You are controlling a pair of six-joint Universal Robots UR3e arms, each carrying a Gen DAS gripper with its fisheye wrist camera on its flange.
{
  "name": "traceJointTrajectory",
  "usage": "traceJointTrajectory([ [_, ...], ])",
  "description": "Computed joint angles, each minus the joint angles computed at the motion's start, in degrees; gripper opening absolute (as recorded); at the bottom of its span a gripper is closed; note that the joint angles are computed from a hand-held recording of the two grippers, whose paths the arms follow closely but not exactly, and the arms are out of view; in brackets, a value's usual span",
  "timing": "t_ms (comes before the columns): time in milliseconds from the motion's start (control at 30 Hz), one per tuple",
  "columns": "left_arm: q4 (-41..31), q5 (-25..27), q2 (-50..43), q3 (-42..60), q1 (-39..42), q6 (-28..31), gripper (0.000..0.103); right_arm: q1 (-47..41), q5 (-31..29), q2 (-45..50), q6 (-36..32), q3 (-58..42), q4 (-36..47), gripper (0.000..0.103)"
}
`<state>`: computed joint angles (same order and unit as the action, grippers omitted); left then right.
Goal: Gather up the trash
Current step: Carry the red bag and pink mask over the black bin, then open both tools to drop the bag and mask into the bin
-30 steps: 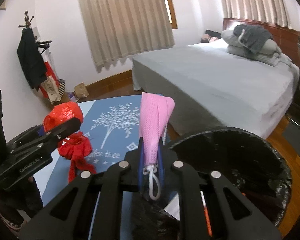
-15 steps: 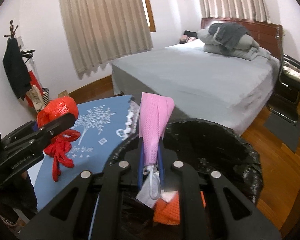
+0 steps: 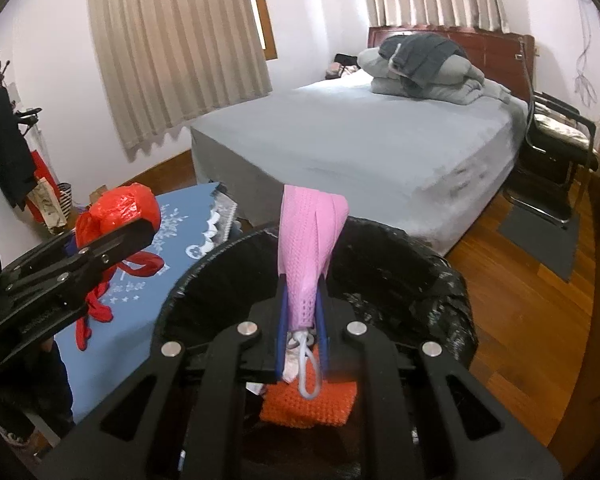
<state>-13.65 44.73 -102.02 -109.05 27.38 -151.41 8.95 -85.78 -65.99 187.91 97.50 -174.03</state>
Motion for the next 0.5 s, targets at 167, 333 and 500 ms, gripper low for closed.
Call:
traceJointTrajectory([
  [167, 0.3, 1.3, -2.7, 1.5, -2.3, -0.3, 0.048, -1.4, 0.1, 0.2, -0.3, 1.5, -0.5, 0.012],
  [333, -0.1, 2.9, -6.4, 4.4, -4.8, -0.9, 0.048, -2.5, 0.3, 1.4, -0.5, 1.7, -0.5, 0.013],
  [500, -2.4, 3.5, -9.4, 7.5, -6.9, 0.0, 0.048, -3.4, 0.4, 3.2, -0.8, 1.2, -0.1, 0.015],
])
